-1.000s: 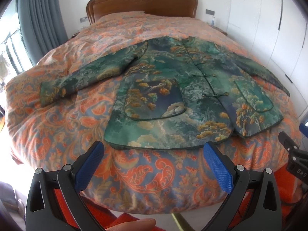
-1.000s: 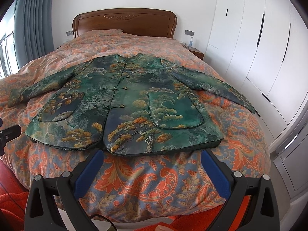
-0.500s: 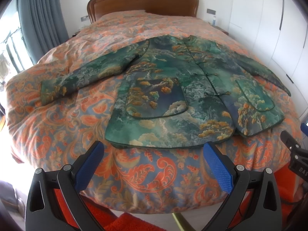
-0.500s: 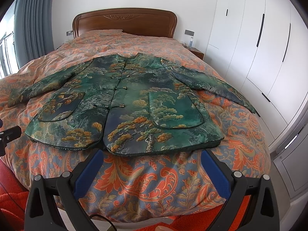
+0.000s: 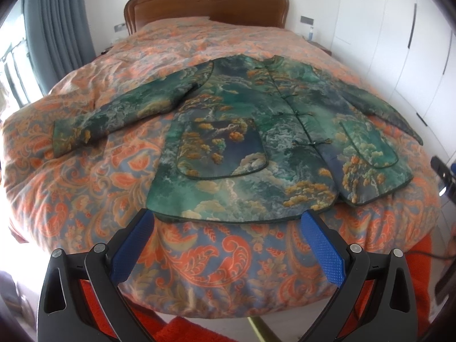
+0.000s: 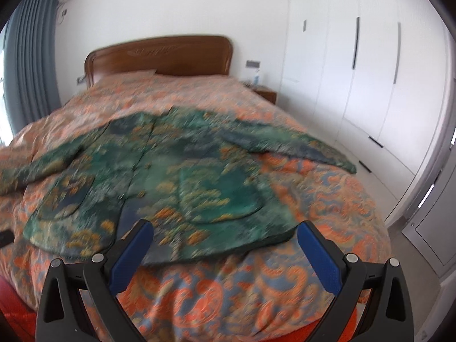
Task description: Fold large clothes
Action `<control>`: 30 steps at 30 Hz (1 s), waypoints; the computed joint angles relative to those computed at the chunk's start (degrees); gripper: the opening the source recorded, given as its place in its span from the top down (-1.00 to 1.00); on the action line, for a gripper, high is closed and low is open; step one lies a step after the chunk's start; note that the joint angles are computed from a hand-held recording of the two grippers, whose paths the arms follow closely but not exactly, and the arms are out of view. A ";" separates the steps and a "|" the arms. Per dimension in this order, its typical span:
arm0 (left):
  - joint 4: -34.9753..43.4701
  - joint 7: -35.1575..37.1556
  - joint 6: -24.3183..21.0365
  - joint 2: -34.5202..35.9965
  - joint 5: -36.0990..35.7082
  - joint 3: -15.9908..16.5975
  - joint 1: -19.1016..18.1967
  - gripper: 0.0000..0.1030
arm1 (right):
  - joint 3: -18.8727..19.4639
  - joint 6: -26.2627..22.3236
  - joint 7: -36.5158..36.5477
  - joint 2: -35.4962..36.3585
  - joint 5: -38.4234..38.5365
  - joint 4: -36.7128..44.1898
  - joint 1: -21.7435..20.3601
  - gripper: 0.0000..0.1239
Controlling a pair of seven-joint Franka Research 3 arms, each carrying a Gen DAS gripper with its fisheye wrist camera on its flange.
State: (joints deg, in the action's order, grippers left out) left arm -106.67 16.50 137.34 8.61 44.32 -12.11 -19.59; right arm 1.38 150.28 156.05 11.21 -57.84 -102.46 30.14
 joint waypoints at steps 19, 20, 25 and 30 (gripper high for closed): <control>3.62 2.08 -1.53 2.52 0.88 0.16 -1.61 -0.99 | -1.04 15.43 -25.56 9.36 32.97 4.70 -11.40 -0.66; 3.93 2.29 -1.69 2.73 0.86 0.18 -1.71 -0.99 | -0.38 16.05 -27.31 10.20 36.38 5.40 -12.83 -0.66; 5.66 3.74 -2.12 4.04 0.11 0.33 -2.12 -0.99 | 4.04 19.91 -34.51 17.05 52.27 12.92 -21.44 -0.66; 7.14 4.25 -3.09 4.80 0.64 0.63 -2.95 -0.99 | 10.93 16.17 -38.36 30.57 66.50 31.54 -29.43 -0.66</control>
State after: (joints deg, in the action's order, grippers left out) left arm -99.53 20.75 134.24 13.41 44.96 -11.48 -22.55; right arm 12.30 166.45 117.69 41.78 8.67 -70.92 0.71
